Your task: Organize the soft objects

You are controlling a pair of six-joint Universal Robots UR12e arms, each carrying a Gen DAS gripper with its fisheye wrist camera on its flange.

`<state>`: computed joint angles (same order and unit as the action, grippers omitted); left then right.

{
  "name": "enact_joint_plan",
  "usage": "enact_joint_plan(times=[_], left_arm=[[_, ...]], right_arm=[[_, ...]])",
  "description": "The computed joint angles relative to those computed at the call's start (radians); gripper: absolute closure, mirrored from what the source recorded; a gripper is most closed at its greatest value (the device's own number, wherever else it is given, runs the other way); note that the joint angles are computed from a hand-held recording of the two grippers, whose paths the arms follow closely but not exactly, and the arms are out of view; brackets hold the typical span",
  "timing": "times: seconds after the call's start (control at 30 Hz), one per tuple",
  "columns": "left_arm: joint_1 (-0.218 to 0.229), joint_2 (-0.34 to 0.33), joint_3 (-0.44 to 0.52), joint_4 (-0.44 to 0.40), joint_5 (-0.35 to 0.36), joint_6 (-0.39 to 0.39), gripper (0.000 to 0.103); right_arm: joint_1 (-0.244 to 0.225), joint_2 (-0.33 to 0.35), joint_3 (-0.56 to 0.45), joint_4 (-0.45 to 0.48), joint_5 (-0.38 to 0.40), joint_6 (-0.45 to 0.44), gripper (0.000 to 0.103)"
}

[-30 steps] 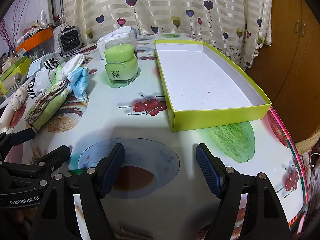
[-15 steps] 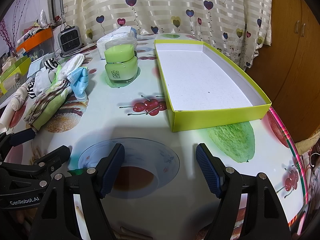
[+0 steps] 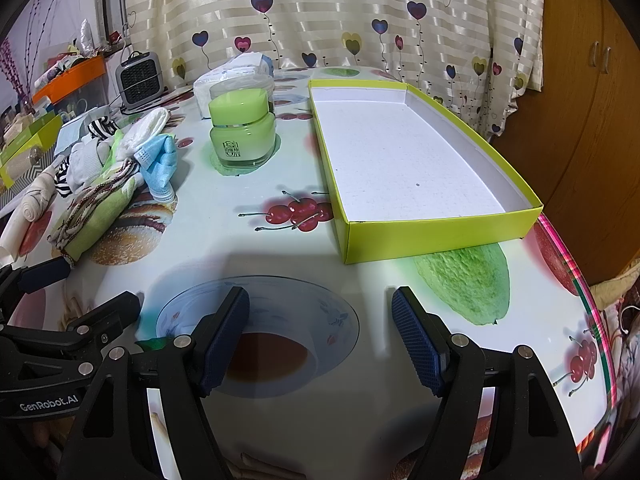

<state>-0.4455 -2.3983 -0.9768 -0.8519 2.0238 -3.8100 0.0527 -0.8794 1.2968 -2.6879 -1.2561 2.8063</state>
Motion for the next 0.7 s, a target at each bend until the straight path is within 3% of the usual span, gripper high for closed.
enact_joint_plan(times=[0.7], left_arm=[[0.002,0.02,-0.036,0.038,-0.023,0.041,0.001]], right_arm=[[0.0,0.002,-0.003,0.001,-0.003,-0.001,0.029]])
